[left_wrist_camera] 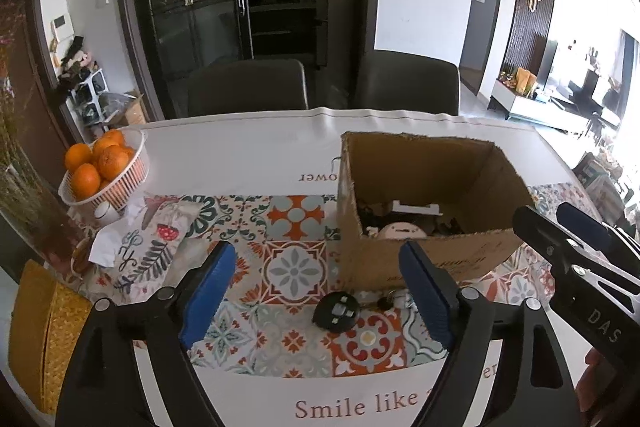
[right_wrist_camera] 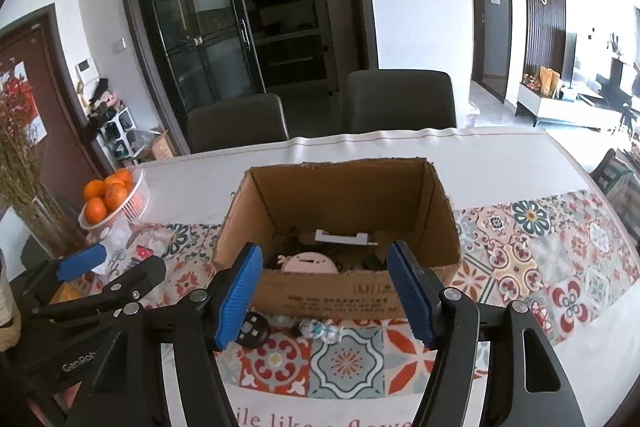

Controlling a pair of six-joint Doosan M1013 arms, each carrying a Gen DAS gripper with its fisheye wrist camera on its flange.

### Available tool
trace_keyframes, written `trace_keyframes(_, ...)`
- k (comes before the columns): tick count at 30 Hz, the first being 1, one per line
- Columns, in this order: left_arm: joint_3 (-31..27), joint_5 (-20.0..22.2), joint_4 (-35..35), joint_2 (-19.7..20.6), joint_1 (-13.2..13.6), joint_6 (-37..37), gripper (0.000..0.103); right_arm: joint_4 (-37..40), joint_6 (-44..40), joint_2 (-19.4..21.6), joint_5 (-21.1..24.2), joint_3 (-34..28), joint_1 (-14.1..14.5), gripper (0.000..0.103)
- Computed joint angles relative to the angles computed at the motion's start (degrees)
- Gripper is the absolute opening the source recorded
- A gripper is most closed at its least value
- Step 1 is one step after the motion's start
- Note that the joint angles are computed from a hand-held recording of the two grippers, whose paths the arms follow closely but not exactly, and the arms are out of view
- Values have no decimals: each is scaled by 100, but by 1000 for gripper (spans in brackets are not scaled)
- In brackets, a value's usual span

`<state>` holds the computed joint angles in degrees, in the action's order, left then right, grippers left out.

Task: Organize rigid objects
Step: 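Raise both tools out of the box and back away, then lower the left tool onto the black cable reel while the right tool lowers onto the white figurine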

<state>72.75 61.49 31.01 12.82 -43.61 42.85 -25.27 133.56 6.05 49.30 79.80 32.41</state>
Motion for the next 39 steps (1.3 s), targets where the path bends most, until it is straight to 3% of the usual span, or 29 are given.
trace_keyframes(24, 852, -465, -323, -162, 1, -20, 86, 713, -59, -91, -409, 745, -19, 69)
trace_keyframes(39, 1136, -862, -711, -40, 164, 612, 85, 1083, -65, 77, -713, 1045, -97, 69)
